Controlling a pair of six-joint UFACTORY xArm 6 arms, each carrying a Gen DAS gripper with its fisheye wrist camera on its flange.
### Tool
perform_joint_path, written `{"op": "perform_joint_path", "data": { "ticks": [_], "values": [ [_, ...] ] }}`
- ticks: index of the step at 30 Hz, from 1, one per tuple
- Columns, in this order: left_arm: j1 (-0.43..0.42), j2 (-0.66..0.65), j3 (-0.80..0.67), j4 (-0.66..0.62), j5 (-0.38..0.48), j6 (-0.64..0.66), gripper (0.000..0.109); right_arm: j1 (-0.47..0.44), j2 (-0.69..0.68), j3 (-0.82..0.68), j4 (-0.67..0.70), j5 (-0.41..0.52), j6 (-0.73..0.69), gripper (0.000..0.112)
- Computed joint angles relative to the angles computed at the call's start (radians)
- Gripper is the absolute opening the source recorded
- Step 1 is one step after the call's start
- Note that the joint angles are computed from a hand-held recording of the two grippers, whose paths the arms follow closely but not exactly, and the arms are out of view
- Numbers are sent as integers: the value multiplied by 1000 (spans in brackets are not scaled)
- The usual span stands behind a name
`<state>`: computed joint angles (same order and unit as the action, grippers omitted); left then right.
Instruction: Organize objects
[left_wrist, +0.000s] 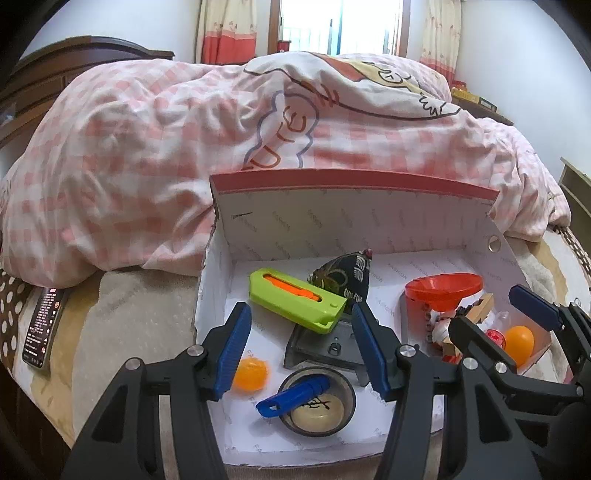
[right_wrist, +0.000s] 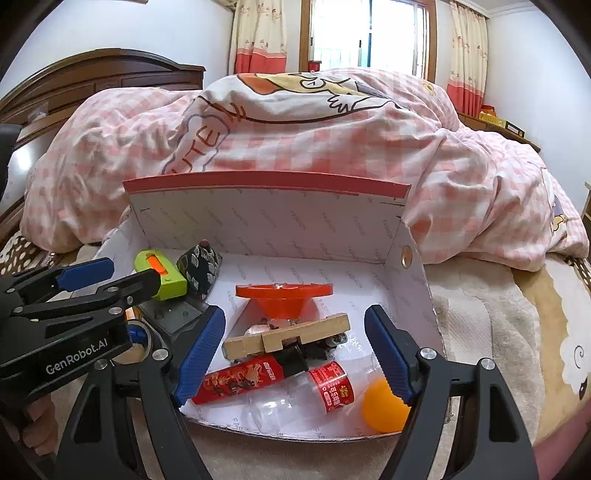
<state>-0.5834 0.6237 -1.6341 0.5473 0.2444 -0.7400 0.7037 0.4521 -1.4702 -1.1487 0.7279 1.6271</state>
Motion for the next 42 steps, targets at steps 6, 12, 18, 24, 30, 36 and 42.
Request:
{"op": "perform_joint_path", "data": {
  "ticks": [6, 12, 18, 24, 30, 36, 42],
  "values": [
    [-1, -2, 5, -19, 3, 12, 57, 1, -3, 5, 6, -5, -5, 80],
    [-1, -10, 16, -26, -3, 18, 57, 4, -7, 10, 4, -4, -3, 80],
    [-2, -26, 39, -28, -14, 20, 57, 8, -13, 15, 1, -2, 1, 80],
    [-3, -65, 87, -10, -28, 5, 57, 22, -40, 38, -15, 3, 24, 80],
    [-4, -112, 140, 21, -36, -17, 57, 39, -70, 64, -24, 11, 40, 80],
    [-6, -172, 211, 61, -43, -47, 57, 59, -100, 96, -26, 10, 64, 80],
    [-9, -238, 290, 102, -39, -90, 57, 90, -132, 130, -12, 12, 72, 80]
  ]
}}
